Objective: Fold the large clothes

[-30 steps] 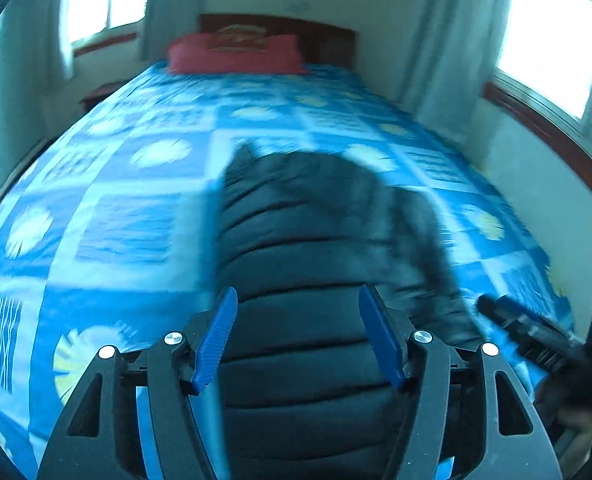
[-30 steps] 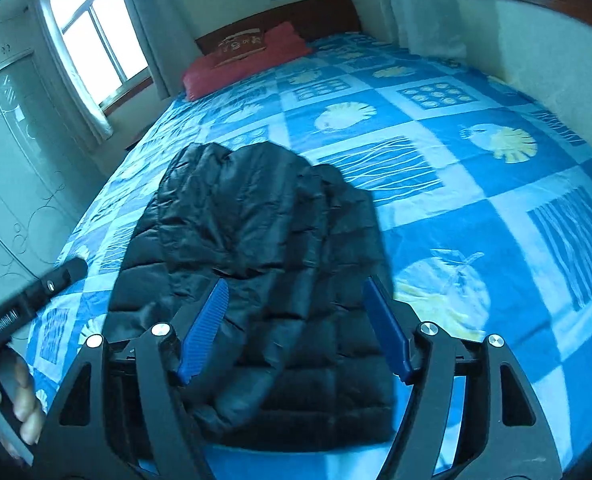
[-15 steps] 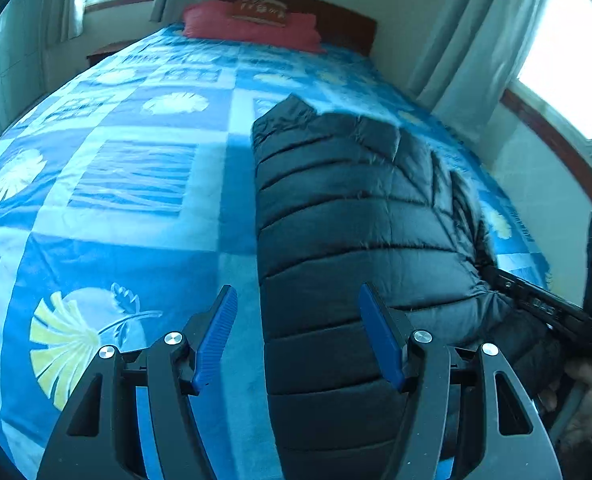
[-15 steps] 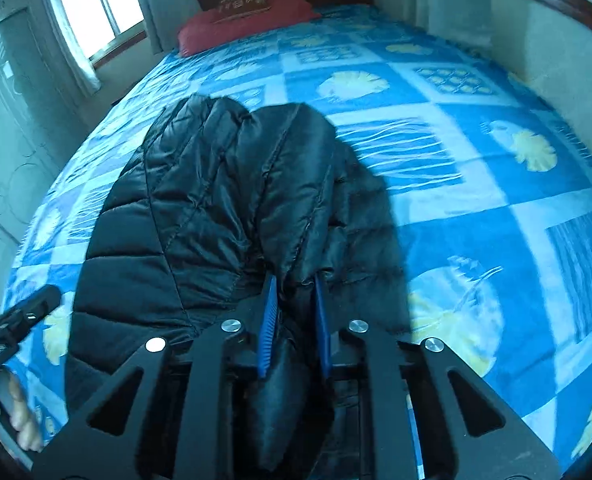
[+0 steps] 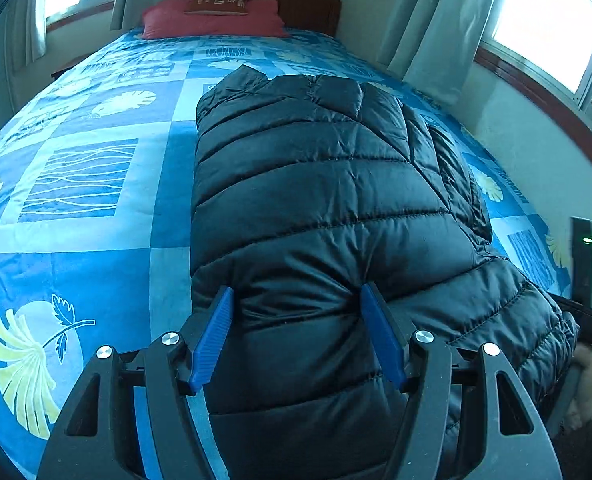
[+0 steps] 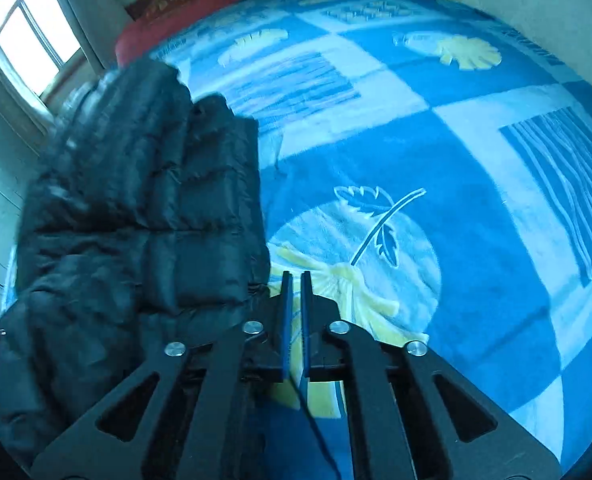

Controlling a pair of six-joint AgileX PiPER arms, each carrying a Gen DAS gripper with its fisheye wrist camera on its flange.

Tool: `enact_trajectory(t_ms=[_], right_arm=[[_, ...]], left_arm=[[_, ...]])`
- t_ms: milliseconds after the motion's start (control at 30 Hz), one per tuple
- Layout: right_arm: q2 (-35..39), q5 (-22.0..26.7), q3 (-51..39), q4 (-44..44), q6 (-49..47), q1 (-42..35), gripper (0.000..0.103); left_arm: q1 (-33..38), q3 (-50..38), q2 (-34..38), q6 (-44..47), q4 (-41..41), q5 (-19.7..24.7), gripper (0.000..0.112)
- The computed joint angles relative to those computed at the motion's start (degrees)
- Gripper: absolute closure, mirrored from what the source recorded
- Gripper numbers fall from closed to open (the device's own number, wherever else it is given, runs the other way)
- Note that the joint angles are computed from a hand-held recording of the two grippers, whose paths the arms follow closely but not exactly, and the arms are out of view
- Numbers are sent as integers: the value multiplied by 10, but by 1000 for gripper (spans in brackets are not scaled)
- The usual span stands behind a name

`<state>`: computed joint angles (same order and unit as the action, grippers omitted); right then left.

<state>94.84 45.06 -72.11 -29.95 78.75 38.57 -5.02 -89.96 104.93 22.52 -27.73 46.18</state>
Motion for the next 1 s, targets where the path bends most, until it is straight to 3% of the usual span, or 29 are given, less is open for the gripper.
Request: enact_trajectory(t_ms=[67,167,400,467,567,667,767,900,1000], right_arm=[[-18,8,-6,-34,27,20,60],[-22,-25,-29,-12,1,17,50],[61,-74,-127,161,-167,-36,49],[85,-53,-160,180,-201,-40,81],[103,16,-204,108,-190,-17,95],[99,26,-183,81,-173,-20,96],[90,-36,-125,111,-185,-48,96],[83,-90,-81,129,-192,-62,96],[77,-77,-87,128,-195,-59,94]], left_arm=[[2,1,0,1,-6,0,48],[-1,12,-6,0,-2,-11,48],[0,17,-12,-2,-1,-11,48],[7,16,-16,-2,-5,-3,48],[29,27,-35,9,-33,-6,47],[46,33,-44,30,-55,-7,47],[39,40,-33,55,-56,-3,47],[12,49,-9,52,-52,-32,47],[-1,58,-6,41,-36,-64,47]])
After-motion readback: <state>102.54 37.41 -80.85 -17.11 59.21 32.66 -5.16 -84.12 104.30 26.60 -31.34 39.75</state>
